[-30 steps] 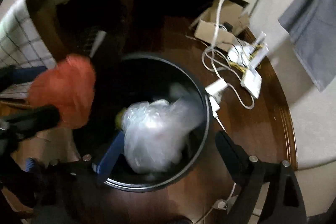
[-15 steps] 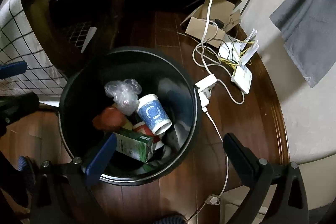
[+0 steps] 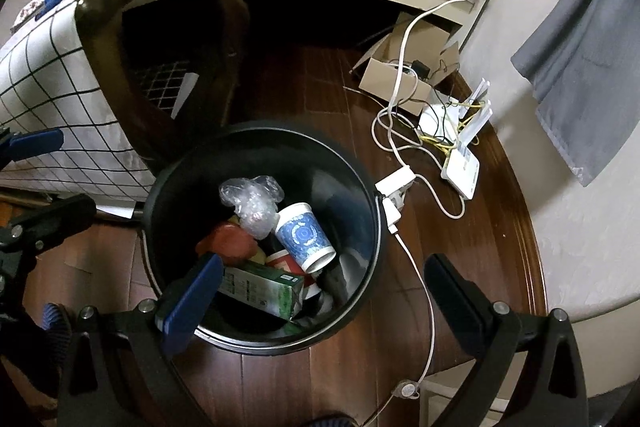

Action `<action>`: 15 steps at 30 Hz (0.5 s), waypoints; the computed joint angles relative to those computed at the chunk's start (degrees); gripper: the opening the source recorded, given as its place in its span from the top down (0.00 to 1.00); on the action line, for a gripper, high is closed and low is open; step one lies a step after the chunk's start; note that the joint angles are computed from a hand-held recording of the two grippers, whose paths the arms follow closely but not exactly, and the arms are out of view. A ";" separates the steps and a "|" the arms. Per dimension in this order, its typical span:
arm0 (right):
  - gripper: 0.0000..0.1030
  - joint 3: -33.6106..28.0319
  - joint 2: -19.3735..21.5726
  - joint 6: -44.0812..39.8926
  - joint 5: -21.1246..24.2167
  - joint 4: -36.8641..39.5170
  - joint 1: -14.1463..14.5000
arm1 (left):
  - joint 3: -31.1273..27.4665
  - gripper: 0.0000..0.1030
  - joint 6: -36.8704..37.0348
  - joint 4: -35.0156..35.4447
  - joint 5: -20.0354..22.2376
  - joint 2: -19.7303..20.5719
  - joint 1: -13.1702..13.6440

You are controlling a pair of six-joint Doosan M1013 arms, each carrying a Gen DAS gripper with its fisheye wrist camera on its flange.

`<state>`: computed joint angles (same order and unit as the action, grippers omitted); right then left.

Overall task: Collect trash
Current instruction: 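Move both open tools back over the table toward the cloth and mask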

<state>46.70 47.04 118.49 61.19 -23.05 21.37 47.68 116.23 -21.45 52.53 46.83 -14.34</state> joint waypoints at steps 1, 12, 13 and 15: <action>0.01 0.04 -0.09 0.08 -0.10 -0.13 0.06 | 0.07 0.03 0.01 0.08 -0.16 -0.11 -0.01; 0.01 0.13 -1.27 0.46 -2.06 -1.60 0.85 | 1.50 0.03 0.64 -0.48 -2.22 -1.80 0.39; 0.01 0.04 -1.36 0.59 -2.22 -1.77 0.92 | 1.56 0.03 0.69 -0.58 -2.41 -1.99 0.43; 0.01 0.11 -1.67 1.00 -2.76 -2.45 1.09 | 1.77 0.03 1.06 -1.03 -3.06 -2.43 0.58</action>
<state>46.81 45.36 119.49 58.44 -25.50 22.46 49.44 117.28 -22.48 49.48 44.40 -13.76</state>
